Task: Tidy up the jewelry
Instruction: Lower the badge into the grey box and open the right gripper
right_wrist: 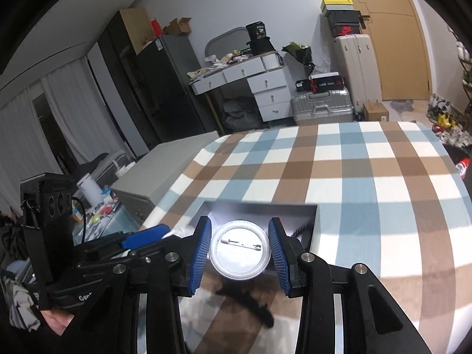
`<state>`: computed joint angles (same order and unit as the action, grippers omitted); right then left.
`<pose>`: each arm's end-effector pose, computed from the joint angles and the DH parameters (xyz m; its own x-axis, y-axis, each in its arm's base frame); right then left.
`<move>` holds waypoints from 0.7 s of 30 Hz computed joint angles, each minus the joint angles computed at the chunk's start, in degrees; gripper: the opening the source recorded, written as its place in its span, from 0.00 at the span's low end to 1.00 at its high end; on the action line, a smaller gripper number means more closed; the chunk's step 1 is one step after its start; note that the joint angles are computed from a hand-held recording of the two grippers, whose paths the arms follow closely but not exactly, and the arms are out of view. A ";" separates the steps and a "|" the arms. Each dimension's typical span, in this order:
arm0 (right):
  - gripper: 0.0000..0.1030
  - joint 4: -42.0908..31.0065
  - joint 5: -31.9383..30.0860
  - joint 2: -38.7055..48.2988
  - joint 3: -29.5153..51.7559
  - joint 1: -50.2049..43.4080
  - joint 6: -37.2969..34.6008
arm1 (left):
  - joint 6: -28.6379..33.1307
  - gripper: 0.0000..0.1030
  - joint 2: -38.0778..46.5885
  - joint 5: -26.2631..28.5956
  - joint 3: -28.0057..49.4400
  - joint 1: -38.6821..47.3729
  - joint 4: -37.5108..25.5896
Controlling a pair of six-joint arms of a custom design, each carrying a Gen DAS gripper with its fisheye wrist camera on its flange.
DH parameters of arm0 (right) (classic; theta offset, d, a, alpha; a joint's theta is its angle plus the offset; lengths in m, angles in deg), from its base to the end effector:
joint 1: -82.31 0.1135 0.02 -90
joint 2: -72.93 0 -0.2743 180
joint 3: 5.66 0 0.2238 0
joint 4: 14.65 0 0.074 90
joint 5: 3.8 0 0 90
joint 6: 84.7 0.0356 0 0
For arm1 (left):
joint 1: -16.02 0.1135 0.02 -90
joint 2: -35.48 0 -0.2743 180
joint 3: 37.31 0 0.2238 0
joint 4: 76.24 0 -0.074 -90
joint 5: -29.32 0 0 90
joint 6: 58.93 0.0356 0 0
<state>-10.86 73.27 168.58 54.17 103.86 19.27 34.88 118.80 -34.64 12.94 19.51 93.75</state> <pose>0.2953 0.1252 0.1978 -0.6077 0.0130 -0.7940 -0.3995 0.8591 0.3198 0.2535 -0.0002 0.1914 -0.6626 0.0194 -0.7487 0.3101 0.9171 -0.2506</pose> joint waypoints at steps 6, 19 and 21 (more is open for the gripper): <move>0.38 -1.10 -1.15 5.17 5.75 -1.21 -1.56 | -0.07 0.35 3.58 -3.08 2.56 -2.66 0.36; 0.45 -5.08 -7.69 19.22 15.81 -3.74 0.53 | 0.55 0.37 10.81 -1.48 6.44 -2.39 0.47; 0.60 -3.03 -8.01 18.87 14.43 -4.23 1.56 | 0.42 0.50 10.45 -0.90 6.76 -1.61 -0.36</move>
<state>-13.89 65.25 187.45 68.60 99.63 20.84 35.30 129.25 -35.54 19.70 17.91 93.38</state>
